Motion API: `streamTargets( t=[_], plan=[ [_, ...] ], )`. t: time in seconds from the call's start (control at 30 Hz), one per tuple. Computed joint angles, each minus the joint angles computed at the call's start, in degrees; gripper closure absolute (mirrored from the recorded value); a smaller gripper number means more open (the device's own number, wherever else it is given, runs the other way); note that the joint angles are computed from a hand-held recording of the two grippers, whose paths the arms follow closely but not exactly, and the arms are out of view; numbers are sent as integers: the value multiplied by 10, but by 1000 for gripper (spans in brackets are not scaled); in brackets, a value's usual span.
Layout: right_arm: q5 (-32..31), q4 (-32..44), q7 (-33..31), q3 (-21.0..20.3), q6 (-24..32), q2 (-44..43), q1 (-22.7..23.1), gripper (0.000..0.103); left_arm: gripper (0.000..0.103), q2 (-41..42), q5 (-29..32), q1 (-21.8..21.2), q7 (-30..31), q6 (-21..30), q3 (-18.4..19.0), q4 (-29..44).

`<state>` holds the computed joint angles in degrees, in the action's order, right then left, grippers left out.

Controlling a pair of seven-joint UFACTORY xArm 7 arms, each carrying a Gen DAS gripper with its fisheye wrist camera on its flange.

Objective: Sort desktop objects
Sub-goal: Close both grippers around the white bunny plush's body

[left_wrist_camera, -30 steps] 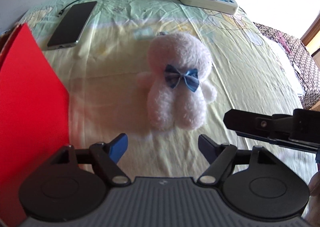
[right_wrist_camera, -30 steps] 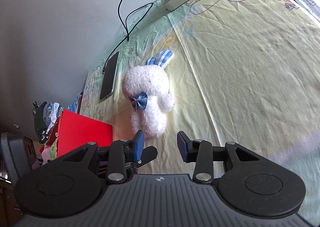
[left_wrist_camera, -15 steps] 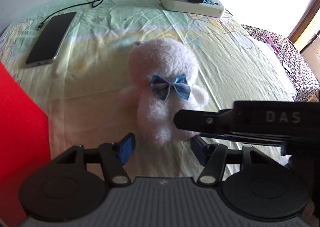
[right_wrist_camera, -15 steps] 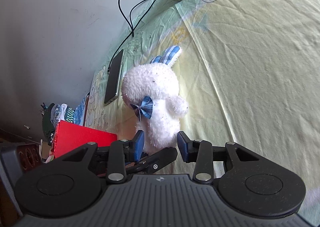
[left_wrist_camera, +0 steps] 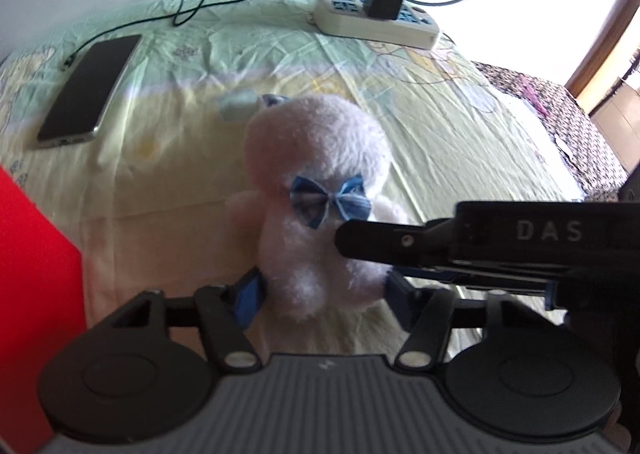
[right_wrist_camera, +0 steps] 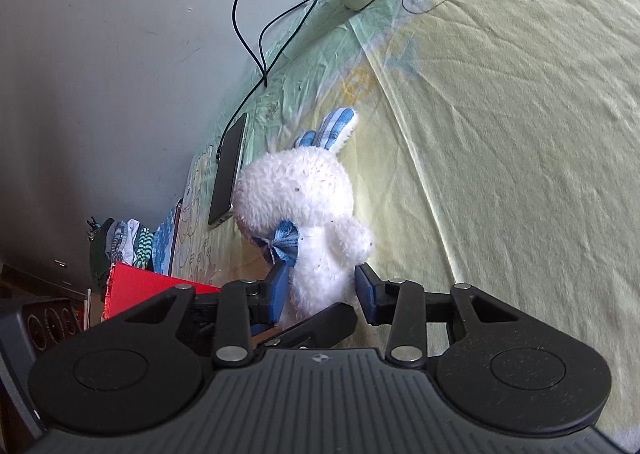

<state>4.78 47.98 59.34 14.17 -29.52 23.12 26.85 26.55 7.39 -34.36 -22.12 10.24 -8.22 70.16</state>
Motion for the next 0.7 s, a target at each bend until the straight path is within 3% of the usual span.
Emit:
streamTargets(
  t=[0.13, 0.37, 0.53, 0.7],
  plan=[
    [-1, -1, -2, -1, 1, 0, 2, 74, 46, -5, -9, 11, 12, -6, -14, -7],
    [10, -18, -14, -5, 13, -26, 12, 77, 48, -36, -36, 32, 55, -5, -46, -39],
    [37, -40, -40, -11, 41, -63, 38, 77, 48, -74, -91, 70, 112, 1, -98, -84],
    [110, -69, -88, -28, 62, -103, 96, 77, 48, -124, -116, 61, 149, 7, -108, -139]
  ],
)
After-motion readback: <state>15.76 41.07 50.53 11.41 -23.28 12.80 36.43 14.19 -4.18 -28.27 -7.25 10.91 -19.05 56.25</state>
